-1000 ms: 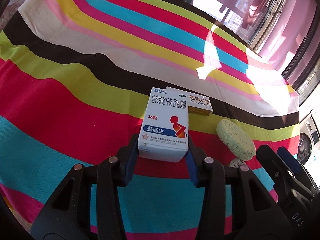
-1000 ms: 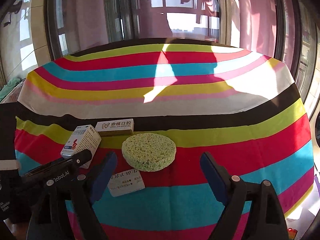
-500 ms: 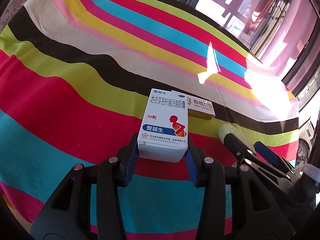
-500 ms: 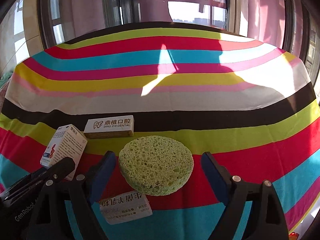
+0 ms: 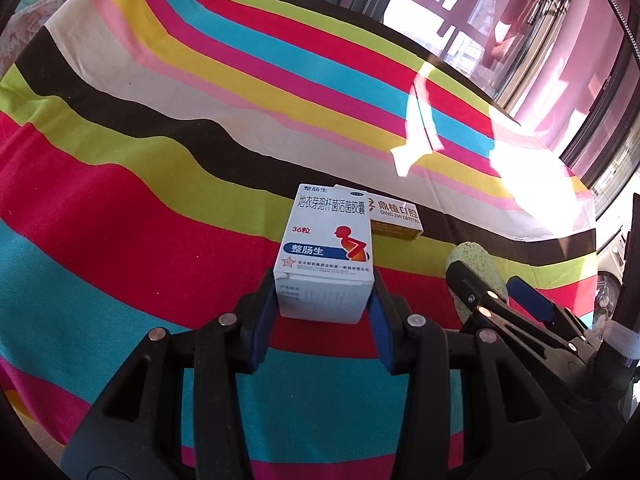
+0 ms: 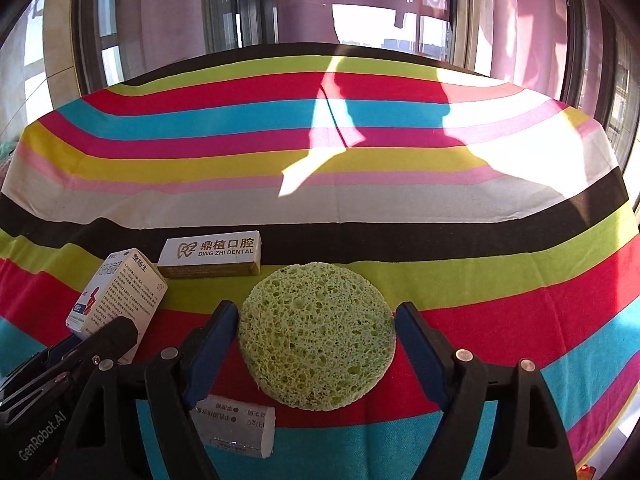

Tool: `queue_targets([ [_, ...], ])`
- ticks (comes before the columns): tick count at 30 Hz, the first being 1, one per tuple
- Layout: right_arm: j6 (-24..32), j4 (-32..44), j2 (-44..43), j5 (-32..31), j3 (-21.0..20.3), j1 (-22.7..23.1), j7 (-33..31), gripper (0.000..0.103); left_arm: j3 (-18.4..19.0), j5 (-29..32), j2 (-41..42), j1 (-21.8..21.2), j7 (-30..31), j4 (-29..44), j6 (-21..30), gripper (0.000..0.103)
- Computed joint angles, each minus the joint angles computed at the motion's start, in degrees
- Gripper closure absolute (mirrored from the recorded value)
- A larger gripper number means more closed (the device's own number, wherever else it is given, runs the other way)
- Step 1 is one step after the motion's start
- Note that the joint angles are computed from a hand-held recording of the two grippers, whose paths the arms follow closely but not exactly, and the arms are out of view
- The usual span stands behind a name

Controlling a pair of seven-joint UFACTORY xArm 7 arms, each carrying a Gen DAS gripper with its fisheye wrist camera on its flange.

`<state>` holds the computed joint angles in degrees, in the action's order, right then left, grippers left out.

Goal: Organize objects
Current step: 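Grasp the white medicine box with the left tool while the right tool approaches the green sponge, then close the right tool on the green round sponge while the left tool holds the medicine box, then carry the medicine box and sponge over the bin and open both tools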

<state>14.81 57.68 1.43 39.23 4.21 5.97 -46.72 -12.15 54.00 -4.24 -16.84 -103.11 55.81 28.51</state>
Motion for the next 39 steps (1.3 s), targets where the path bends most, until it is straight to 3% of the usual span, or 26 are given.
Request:
queue_targets([
  [13,0.9,-6.4,-8.3,1.5,-4.3,1.3,0.0,0.022,-2.8,3.2,-2.9,-1.8,0.2,0.5,4.3,0.058],
  [21,1.7,-9.6,-12.4,-1.5,-7.4,2.3,2.6,0.022,-5.1,2.6,-5.0,-2.6,-0.6,-0.1,5.4,0.058],
  [29,5.5,-12.0,-16.1,-3.8,-9.9,1.5,5.1,0.022,-6.0,0.0,-5.4,-3.1,0.4,-0.1,4.5,0.058],
  [39,9.1,-14.2,-19.5,-11.7,-11.1,-2.3,12.0,0.022,-6.7,-3.0,-3.8,-4.7,2.7,1.4,1.5,0.058],
])
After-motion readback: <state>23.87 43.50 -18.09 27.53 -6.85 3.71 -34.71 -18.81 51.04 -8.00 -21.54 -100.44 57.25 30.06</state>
